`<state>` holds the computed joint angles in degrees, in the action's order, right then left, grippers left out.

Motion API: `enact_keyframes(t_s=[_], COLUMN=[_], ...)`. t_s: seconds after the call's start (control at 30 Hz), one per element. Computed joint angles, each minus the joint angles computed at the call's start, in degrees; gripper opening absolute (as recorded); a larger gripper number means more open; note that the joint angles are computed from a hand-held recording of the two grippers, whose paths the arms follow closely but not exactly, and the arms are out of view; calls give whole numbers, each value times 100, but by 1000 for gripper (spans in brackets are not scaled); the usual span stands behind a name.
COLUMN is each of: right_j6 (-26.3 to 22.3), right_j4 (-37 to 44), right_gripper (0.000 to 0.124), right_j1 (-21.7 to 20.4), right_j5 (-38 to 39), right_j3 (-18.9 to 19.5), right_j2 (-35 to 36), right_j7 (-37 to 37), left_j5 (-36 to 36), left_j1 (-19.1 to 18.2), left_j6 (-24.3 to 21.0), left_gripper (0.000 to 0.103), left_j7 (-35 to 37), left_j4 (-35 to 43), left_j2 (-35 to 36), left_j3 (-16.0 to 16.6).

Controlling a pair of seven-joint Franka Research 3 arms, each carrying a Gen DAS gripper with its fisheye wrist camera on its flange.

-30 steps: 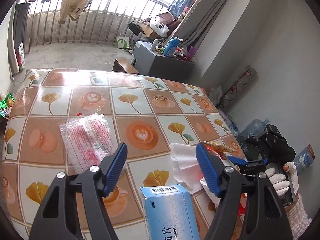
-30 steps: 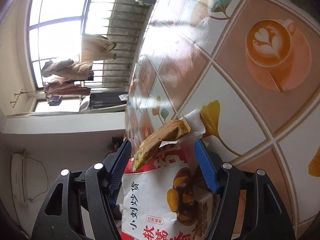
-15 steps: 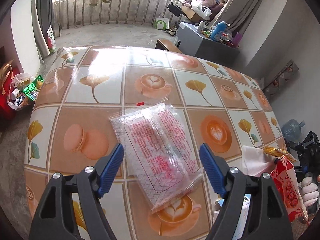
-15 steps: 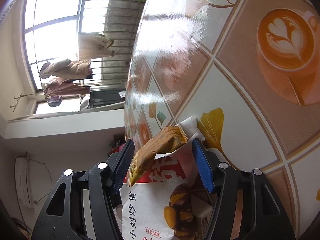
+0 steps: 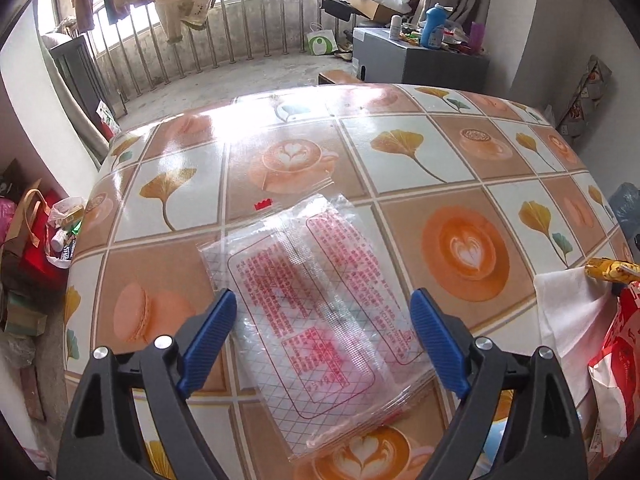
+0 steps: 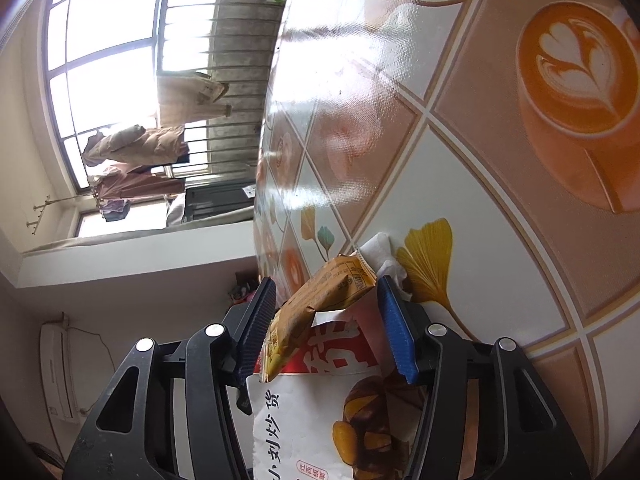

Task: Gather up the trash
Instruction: 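Grasp the clear pink-printed ziplock bag with the left gripper while the right grasps the golden snack strip, then carry the ziplock bag and golden strip over the blue basket with both grippers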

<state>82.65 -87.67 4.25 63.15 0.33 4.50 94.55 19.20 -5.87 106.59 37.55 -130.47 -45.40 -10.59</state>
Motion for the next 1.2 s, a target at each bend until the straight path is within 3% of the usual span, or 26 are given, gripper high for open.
enact_keyframes(t_s=[0.33,0.4,0.5,0.83,1.2], right_j6=[48,69,91,298,514], right_j4=[-267,-286,-320,-446,-725], right_gripper=[17,14,12,8,6], right_j1=[-31,-33,-39,-42,-98], right_j5=[288,382,525,1036,1604], right_j3=[-34,-37,-45,-74,-180], right_j2=[-64,-80,-99,-173,-402], right_j7=[123,110,66,10,-163], left_j5=[-54,-150,-269,-264,-168], left_j1=[-2,-19,1,137,170], left_j6=[234,380,562,1105,1568], left_gripper=[35,22,12,6,4], left_j7=[-93,-113,-149,-276,-254], left_j4=[-160,-251,-373,-555,55], left_j2=[-267,-373,-509,-1080,-1118], left_j3=[108,179,250,214,83])
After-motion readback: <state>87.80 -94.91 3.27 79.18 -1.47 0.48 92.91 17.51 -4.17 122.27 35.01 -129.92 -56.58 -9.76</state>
